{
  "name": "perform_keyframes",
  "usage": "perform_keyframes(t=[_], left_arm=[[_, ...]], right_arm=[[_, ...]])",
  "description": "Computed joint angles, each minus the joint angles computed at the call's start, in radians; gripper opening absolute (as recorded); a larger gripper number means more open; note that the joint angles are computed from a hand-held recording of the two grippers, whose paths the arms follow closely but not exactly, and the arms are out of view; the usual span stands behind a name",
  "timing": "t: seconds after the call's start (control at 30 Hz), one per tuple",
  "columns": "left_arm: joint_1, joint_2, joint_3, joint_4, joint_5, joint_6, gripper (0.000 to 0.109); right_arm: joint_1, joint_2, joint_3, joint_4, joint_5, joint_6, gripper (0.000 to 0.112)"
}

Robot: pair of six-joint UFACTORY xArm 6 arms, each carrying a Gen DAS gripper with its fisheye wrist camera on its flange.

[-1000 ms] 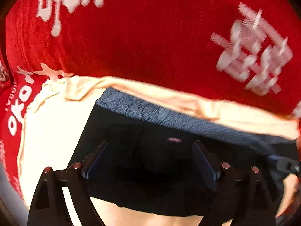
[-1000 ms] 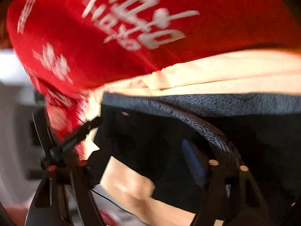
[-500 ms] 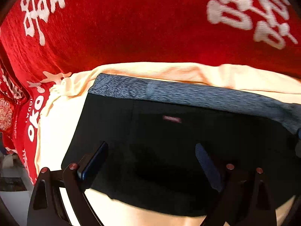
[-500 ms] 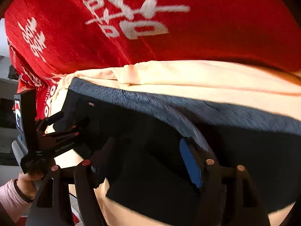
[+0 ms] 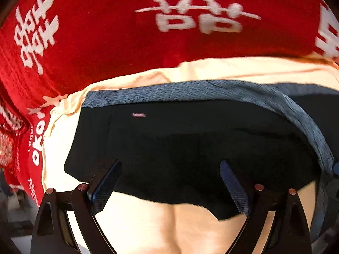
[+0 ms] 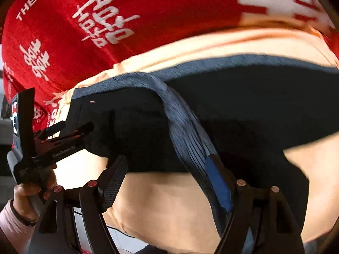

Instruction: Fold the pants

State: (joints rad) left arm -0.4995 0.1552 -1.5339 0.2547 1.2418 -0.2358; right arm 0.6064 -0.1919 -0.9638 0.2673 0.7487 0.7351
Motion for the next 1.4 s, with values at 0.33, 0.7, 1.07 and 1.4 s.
perform_keyframes(t=[0.33, 0.7, 1.07, 1.4], left_arm=[[-0.083, -0.178, 0.207, -0.001, 0.001, 0.015, 0.094], [-0.165, -0.296, 0.342, -0.135, -0.016, 0.045, 0.094], [-0.341, -0.145, 0.258, -0.341, -0.105, -0.032, 0.094], [-0.424, -0.011, 0.14, -0.291, -0.086, -0.168, 0.094]], right_arm=[[0.16, -0.261, 0.24, -0.209, 0.006, 0.408, 0.079], [0.363, -0.525, 0.448, -0.312, 0.192, 0.801, 0.079], [0.446, -0.947, 0.774, -0.281, 0.242, 0.887, 0.079], [0.434, -1.211, 1.025, -0.153, 0.027, 0.743, 0.063]])
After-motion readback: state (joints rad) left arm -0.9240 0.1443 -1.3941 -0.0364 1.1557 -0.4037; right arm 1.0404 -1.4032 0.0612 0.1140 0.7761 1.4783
